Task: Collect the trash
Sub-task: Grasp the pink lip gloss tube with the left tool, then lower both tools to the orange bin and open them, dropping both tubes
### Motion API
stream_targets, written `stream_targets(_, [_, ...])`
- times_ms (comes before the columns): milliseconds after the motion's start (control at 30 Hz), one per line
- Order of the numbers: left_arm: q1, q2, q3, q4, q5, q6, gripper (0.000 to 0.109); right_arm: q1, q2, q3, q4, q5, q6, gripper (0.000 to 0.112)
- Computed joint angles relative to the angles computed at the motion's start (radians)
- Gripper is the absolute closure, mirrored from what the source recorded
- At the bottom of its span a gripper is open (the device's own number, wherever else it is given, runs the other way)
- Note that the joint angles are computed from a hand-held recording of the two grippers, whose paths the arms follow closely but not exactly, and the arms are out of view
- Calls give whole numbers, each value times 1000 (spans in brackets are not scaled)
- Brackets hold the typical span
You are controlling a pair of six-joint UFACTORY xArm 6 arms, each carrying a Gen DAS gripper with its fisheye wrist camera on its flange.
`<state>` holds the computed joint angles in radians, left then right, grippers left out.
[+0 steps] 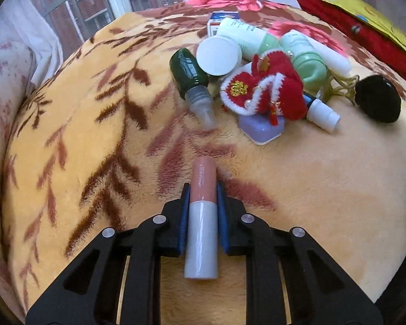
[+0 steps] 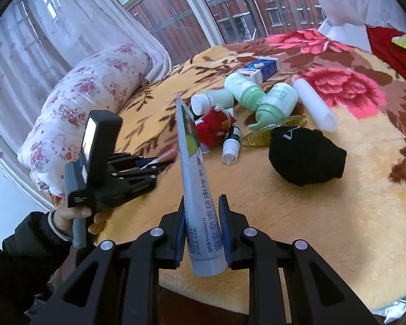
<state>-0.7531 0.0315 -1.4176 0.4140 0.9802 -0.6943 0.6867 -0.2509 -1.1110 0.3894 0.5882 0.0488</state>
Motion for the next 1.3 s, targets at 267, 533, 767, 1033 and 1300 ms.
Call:
stream_targets(267, [-23,-166,189,99,-178,-286,92,3,-64,58,-19,-30,38,90])
stream_targets(533, [-316,-302,215,396,35,-653,92,103,-147,144,-203,-90,134,90])
stream_targets(767, [-550,-326,258,472,271,-850,92,214,-286,293,-297,-89,267,90])
stream_targets(1033, [-572,-354,406,394,159,-931,91,281,-359,426,-352,5,422,90])
stream_targets(1300, [-513,-374,521,238,21,-933,91,305,-296,462,-234,60,389,90])
